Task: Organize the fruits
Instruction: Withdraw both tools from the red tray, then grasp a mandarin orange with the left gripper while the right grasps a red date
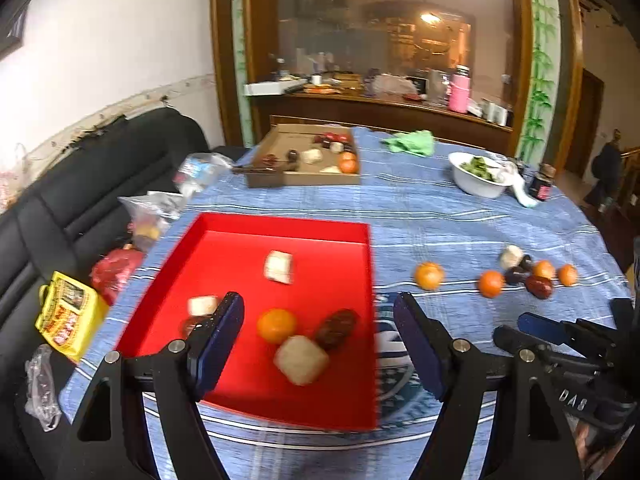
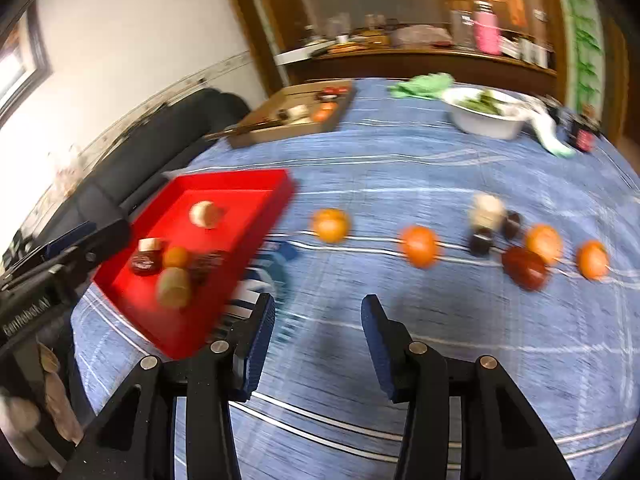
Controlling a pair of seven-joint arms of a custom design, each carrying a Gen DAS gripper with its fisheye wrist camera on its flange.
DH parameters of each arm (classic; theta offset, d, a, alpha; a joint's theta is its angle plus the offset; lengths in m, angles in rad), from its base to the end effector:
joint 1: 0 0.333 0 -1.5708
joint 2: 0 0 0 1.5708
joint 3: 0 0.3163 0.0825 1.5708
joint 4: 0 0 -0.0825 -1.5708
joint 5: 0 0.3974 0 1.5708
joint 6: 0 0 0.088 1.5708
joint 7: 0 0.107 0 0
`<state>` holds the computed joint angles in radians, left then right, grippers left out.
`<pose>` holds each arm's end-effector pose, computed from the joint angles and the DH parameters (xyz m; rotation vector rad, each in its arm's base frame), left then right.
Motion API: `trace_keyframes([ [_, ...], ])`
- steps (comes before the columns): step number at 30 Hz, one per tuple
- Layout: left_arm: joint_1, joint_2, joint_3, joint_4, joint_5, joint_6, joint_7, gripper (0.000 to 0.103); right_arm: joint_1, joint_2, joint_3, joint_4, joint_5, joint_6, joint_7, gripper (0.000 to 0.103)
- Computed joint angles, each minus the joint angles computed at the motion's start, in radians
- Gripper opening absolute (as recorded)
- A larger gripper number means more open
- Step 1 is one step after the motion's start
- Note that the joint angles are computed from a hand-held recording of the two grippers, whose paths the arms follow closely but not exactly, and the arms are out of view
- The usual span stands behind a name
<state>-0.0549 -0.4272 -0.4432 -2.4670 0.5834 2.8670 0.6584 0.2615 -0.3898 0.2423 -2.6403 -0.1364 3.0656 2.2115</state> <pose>0.3989 -0.2690 0.5073 -1.5888 1.8085 -0.8548 0.3929 0.2327 0.4552 -1.6870 1.6600 -0.4037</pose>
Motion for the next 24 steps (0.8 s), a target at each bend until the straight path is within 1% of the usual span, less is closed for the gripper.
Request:
trace_keyframes([
  [3, -0.042, 0.043, 0.023, 0.017, -0.047, 0.020, 0.024, 0.077, -0.010, -0.084, -0.042, -0.082, 0.023, -0.009, 0.003, 0.049],
  [6, -0.103, 0.103, 0.058, 0.042, -0.117, 0.037, 0.079, 0.077, -0.041, -0.160, -0.079, -0.151, 0.045, -0.023, 0.000, 0.049],
  [9, -0.153, 0.159, 0.078, 0.068, -0.169, 0.052, 0.144, 0.077, -0.076, -0.195, -0.105, -0.186, 0.061, -0.030, -0.008, 0.049],
  [12, -0.172, 0.203, 0.073, 0.094, -0.177, 0.058, 0.174, 0.077, -0.098, -0.211, -0.130, -0.209, 0.080, -0.025, -0.023, 0.049],
  [14, -0.188, 0.236, 0.076, 0.113, -0.184, 0.061, 0.191, 0.077, -0.104, -0.210, -0.142, -0.213, 0.091, -0.021, -0.035, 0.049],
  [17, -0.211, 0.287, 0.084, 0.149, -0.192, 0.054, 0.215, 0.077, -0.093, -0.179, -0.167, -0.201, 0.111, -0.010, -0.065, 0.049],
  [24, -0.270, 0.436, 0.117, 0.284, -0.148, 0.042, 0.256, 0.076, -0.085, -0.034, -0.179, -0.100, 0.132, -0.003, -0.128, 0.048],
])
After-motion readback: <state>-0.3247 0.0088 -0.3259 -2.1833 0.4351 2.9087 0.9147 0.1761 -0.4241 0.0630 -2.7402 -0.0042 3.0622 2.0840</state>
